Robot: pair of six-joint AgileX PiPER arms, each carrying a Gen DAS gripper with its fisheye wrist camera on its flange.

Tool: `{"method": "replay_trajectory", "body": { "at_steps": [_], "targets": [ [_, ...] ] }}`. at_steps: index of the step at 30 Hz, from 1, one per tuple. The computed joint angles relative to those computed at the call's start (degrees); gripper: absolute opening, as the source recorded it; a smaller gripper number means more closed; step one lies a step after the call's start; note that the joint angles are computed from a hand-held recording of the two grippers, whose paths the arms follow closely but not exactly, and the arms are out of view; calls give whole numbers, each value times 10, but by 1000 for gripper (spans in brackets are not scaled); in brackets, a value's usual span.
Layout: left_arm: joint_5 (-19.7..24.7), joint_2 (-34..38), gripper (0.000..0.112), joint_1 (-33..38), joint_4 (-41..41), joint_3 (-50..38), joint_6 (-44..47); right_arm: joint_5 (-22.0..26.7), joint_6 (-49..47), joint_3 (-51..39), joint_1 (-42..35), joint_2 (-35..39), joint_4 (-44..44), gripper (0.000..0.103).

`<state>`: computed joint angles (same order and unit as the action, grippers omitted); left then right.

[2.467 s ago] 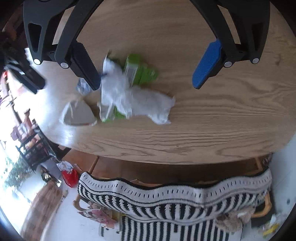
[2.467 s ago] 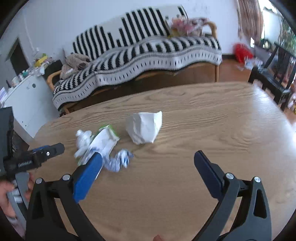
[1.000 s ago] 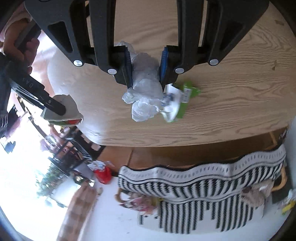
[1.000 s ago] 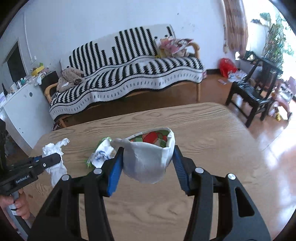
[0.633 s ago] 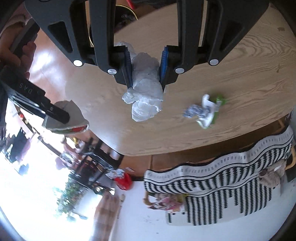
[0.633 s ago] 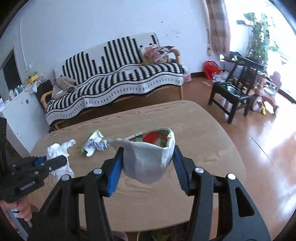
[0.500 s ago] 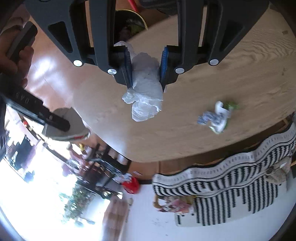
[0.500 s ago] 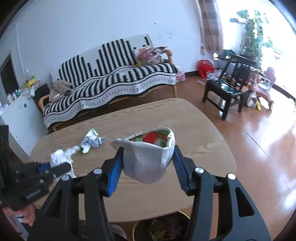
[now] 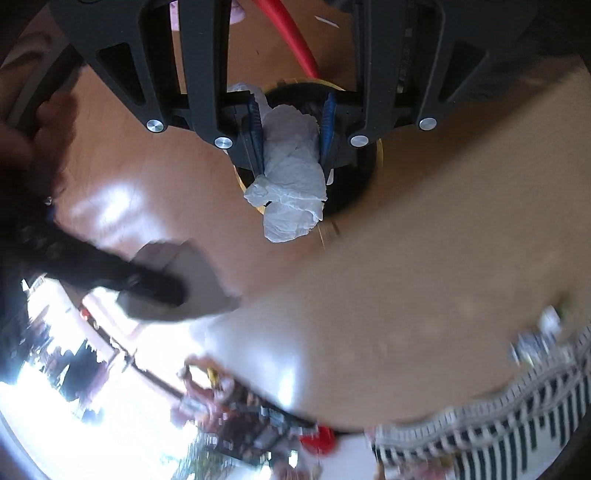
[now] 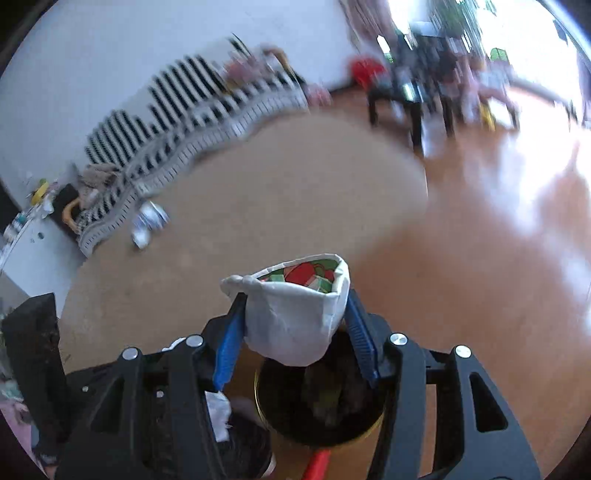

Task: Collect trash
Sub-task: 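Carry the tissue and paper cup over the bin and open both tools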

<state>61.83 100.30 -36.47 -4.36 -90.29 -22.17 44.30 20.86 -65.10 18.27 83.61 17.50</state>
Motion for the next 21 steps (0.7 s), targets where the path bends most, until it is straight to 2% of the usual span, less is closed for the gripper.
{"method": "replay_trajectory", "body": {
  "at_steps": [2,3,5,6,9,15,21],
  "targets": [
    [-43,-2,25,-23,22,73,3,-32,3,73,3,5,32,52],
    [-48,5,25,-36,38,95,5,-43,10,91,10,15,36,52],
    [-31,31,25,-33,10,90,24,-54,16,119,23,38,37,52],
    [-47,27,25,-32,12,90,27,-58,22,129,27,44,33,52],
    [-42,39,25,-18,-6,91,33,-73,39,151,29,47,31,52],
    [-55,22,25,1,-25,111,45,-64,54,145,32,45,12,52],
    [-62,15,25,-6,-28,121,39,-44,63,96,38,74,7,52]
  ]
}}
